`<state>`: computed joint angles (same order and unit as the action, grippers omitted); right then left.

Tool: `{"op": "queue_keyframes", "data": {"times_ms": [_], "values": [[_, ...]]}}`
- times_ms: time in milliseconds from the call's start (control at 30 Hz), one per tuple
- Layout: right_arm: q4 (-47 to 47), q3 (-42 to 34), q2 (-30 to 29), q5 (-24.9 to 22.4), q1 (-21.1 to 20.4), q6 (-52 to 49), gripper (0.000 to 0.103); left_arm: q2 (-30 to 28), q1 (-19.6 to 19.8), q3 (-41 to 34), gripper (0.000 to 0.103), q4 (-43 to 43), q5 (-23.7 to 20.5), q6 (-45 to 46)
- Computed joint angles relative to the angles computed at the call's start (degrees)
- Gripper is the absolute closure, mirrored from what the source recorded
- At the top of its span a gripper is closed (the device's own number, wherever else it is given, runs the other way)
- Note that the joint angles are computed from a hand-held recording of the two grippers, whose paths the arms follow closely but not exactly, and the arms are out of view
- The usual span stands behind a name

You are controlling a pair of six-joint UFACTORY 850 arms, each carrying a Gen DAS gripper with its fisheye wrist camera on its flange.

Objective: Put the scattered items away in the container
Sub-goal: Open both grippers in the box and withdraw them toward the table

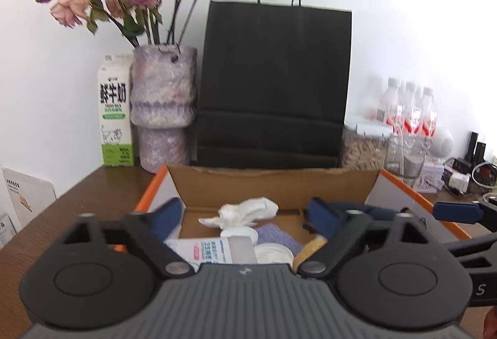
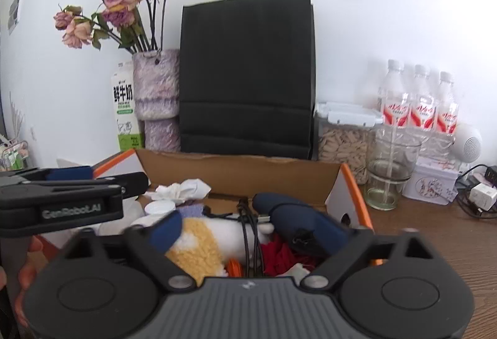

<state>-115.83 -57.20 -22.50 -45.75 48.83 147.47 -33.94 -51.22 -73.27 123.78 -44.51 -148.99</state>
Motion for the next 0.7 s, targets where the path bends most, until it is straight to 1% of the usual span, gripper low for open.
{"op": "queue_keyframes", "data": {"times_ms": [67, 100, 300, 500, 700], "values": [[-0.43, 0.29, 0.33, -0.31, 0.07, 0.56, 0.002, -0.13, -0.50, 0.11, 0.000, -0.89, -2.44, 0.71], [-0.57, 0.34, 0.41, -0.16, 0.02, 0.95, 0.000, -0.03, -0.50, 0.24, 0.000, -0.56, -2.45, 0.31], [0.66, 0.05, 0.06, -0.38, 0.40, -0.22, 0.000, 0.35, -0.32, 0.82, 0.000, -0.18, -1.35, -2.20], [1.95, 1.24, 0.62, -1.99, 1.44, -0.70, 0.000, 1.59, -0.84, 2.99, 0.000, 1.11, -2.50, -4.46], [3.27, 4.09, 2.31, -4.20, 3.51, -0.50, 0.000, 3.31, -1.92, 6.67, 0.000, 2.62, -4.10, -5.59]]}}
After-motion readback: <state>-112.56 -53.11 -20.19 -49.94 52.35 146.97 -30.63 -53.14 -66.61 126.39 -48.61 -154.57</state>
